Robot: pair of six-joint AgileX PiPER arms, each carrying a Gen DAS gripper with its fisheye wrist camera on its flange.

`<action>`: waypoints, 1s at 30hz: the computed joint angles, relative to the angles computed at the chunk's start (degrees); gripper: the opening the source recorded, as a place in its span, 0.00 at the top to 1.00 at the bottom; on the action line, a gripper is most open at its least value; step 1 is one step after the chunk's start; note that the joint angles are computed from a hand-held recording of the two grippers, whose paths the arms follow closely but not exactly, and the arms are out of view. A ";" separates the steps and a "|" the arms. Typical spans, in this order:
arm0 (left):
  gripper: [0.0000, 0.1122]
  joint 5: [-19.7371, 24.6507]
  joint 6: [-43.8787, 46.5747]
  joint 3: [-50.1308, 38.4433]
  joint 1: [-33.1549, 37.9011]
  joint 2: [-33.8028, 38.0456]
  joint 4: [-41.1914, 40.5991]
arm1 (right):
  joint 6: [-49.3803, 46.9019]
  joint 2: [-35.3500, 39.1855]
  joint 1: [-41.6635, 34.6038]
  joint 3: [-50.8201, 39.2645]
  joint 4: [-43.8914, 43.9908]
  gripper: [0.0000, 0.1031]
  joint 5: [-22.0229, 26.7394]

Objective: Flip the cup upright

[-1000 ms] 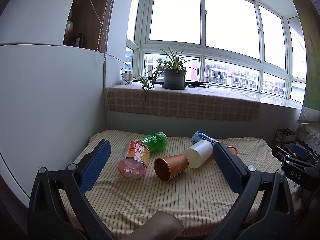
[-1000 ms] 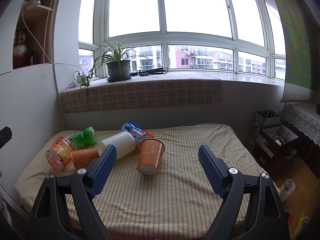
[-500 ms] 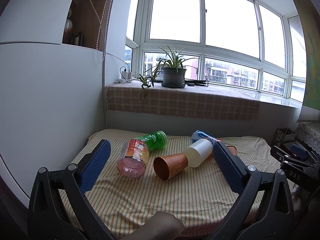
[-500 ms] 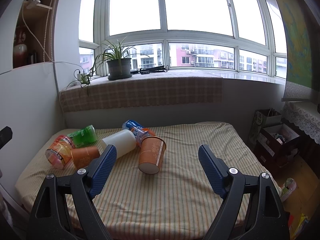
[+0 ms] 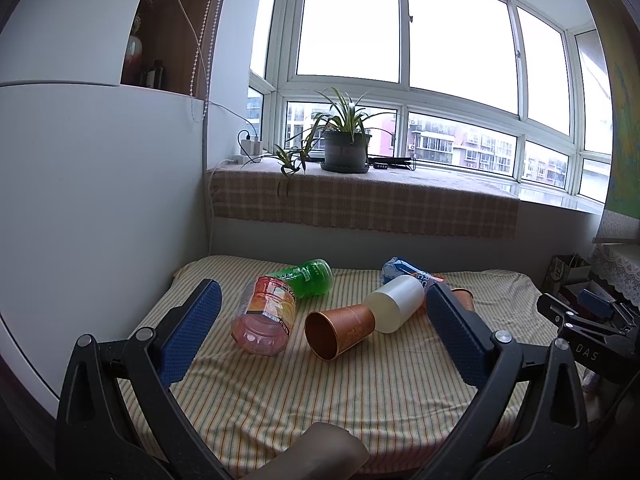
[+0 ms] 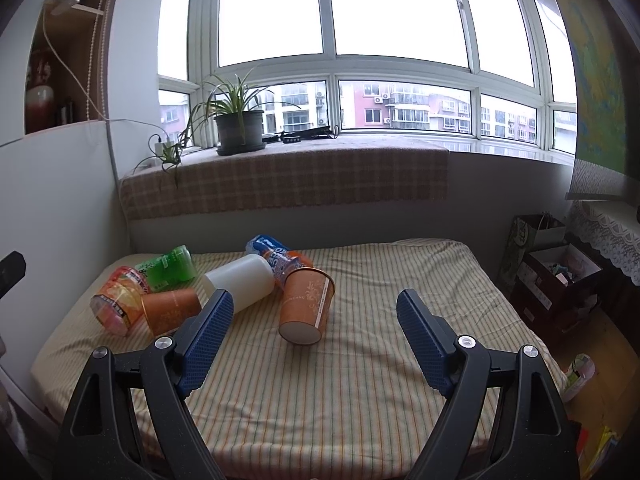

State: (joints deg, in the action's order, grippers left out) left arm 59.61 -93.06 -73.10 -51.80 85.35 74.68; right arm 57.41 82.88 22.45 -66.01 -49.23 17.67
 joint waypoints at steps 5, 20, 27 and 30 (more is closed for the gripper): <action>0.08 -0.65 -0.41 0.39 0.35 0.31 -0.04 | -0.78 0.31 -0.22 -0.24 1.11 0.19 -0.04; 0.08 -15.16 20.83 -8.31 10.29 5.63 -14.72 | -4.12 1.47 -3.41 0.15 6.43 0.19 -1.42; 0.08 -16.36 60.94 -29.77 19.59 19.07 -49.39 | -9.03 2.34 -6.28 0.58 12.43 0.19 -3.12; 0.08 -7.85 75.44 -46.96 22.86 28.88 -62.53 | -11.24 2.93 -7.94 0.71 15.39 0.19 -3.98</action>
State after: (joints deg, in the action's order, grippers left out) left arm 51.75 -17.62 -120.05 -28.94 114.23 12.14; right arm 46.17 85.82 14.50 -65.29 -33.84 13.69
